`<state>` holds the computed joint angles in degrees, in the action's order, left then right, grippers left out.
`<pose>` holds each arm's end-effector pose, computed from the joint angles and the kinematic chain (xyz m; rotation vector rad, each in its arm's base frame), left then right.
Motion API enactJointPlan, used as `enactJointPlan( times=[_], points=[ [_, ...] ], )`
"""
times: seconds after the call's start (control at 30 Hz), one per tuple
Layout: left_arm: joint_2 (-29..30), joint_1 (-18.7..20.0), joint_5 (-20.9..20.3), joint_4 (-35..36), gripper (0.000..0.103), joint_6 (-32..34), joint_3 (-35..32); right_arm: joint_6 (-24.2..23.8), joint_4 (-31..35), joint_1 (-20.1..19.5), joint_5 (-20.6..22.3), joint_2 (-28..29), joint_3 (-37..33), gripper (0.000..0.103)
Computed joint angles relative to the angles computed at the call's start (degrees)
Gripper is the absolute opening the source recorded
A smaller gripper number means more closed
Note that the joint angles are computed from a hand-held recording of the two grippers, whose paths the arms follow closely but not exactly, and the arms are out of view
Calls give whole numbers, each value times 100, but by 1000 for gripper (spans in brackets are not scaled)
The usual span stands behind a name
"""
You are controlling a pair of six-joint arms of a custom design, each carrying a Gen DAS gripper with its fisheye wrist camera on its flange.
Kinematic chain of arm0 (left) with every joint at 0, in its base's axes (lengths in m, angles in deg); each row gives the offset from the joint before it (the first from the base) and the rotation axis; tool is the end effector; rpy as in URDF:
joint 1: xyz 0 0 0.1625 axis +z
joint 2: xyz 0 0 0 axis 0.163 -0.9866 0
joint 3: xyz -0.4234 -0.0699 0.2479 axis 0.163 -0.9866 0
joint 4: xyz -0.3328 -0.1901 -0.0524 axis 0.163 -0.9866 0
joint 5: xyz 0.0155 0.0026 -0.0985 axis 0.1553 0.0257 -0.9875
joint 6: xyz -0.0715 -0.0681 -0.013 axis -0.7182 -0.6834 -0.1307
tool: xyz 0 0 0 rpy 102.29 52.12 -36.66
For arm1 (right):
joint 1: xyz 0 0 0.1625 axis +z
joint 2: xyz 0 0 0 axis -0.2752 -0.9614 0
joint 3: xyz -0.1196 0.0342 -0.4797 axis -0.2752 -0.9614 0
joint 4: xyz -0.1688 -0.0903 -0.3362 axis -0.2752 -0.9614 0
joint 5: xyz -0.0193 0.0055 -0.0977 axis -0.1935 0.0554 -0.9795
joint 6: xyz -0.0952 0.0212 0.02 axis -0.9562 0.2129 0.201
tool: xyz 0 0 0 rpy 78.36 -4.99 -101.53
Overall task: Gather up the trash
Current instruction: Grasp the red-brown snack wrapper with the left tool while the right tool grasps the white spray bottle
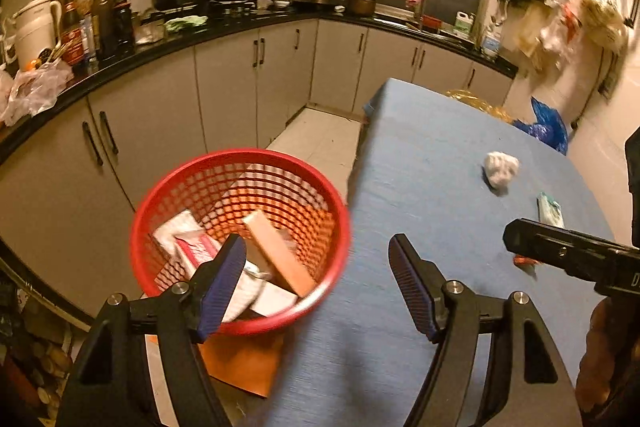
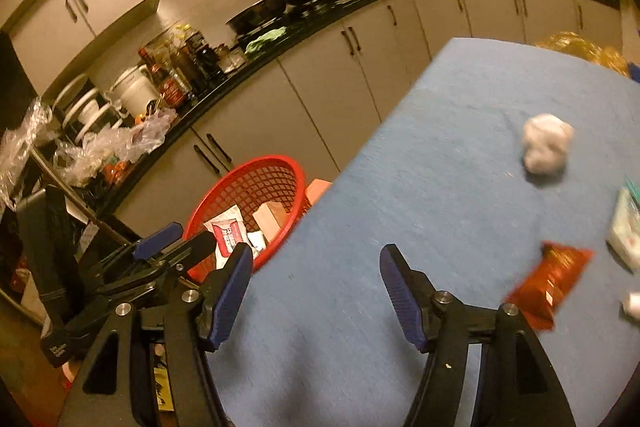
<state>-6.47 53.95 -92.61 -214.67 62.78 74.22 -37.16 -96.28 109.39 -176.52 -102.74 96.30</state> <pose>-0.0773 -0.6291 0.1390 0.1214 2.1777 -1.1298 0.1778 -0.7374 0.0213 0.8909 -2.8409 0.6235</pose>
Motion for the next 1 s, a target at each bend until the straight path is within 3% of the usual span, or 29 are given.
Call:
enactJointPlan(
  times=[0.53, 0.77, 1.0],
  points=[
    [369, -440, 117, 401, 73, 119, -137, 210, -587, -498, 311, -629, 827, 72],
    [524, -587, -14, 690, 73, 103, -193, 306, -1005, -805, 452, -1025, 1252, 72],
    [707, -655, -266, 1110, 73, 38, -385, 748, -1442, -1222, 588, -1410, 1468, 72]
  ],
)
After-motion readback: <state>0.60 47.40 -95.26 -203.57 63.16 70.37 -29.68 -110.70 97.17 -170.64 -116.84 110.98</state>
